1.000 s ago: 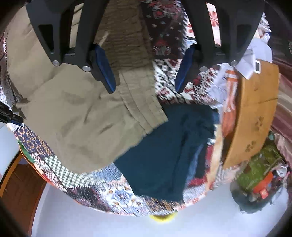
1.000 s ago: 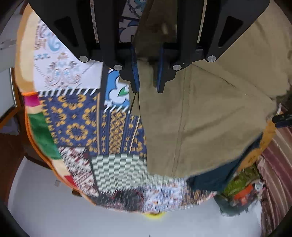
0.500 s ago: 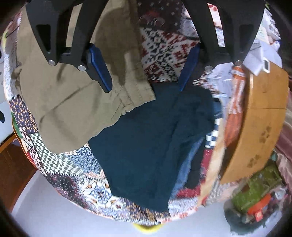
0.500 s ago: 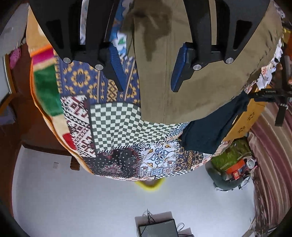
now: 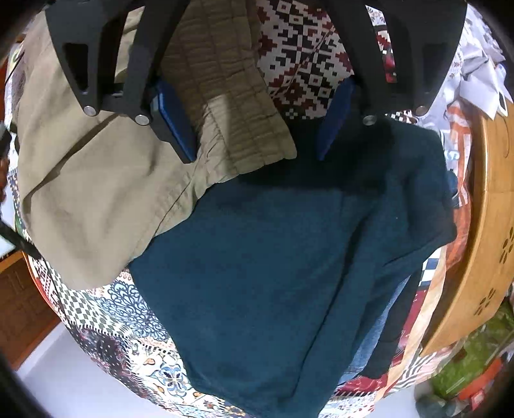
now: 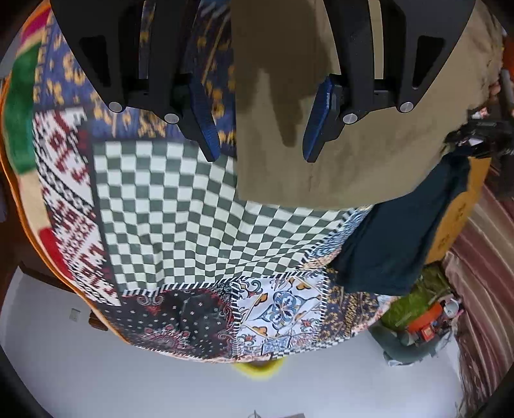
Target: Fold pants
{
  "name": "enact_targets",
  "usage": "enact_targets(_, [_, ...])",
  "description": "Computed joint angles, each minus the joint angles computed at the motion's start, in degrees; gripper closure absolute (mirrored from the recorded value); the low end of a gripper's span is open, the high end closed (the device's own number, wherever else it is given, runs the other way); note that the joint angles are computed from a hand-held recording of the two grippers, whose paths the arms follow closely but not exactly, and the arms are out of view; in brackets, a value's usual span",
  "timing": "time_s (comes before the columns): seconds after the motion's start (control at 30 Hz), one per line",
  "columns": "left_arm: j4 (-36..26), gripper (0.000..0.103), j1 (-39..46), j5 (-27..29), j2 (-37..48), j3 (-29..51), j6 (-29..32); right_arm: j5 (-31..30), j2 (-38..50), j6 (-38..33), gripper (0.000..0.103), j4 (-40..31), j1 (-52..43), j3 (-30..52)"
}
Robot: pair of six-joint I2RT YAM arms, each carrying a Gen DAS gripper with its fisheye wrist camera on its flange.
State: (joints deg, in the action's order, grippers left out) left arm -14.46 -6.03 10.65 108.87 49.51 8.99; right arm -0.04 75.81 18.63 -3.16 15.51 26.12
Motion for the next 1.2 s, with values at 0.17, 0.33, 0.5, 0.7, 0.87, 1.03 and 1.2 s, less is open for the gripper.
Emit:
enact_targets(0.17, [0.72, 0.040, 0.53, 1.56, -0.04, -0.37, 0.56, -4.06, 10.39, 0.76, 0.053, 6.05, -1.89, 3.32])
enact_targets(0.33, [3.50, 0.046, -0.25, -0.44, -1.98, -2.85, -1.14, -4.24, 12.02, 6.81, 0.065, 13.77, -0.87, 0.40])
enact_targets(0.5, [5.30, 0.055, 0.01, -1.50, -4.81, -5.28, -1.84, 1.40, 7.13, 5.94, 0.094, 7.39, 4.13, 1.81])
enact_targets(0.7, [1.99, 0.059, 1.20, -0.96, -11.29, -6.16, -1.72, 7.95, -6.61, 4.91, 0.095, -0.02, 7.70, 0.88])
enact_targets(0.87, [-1.90, 0.061, 0.28, -1.98, -24.82, -7.82, -1.43, 14.46, -18.05, 4.84, 0.095, -11.50, 12.20, 4.57])
enact_targets(1.03, [-8.61, 0.061, -3.11, -4.45, -39.35, -6.60, -0.11, 22.08, -26.49, 7.21, 0.095, -22.17, 17.23, 9.96])
enact_targets(1.2, [-14.50, 0.061, -4.91, -5.29, -47.65, -5.91, 0.83, 29.02, -35.20, 12.46, 0.095, -32.83, 24.94, 12.97])
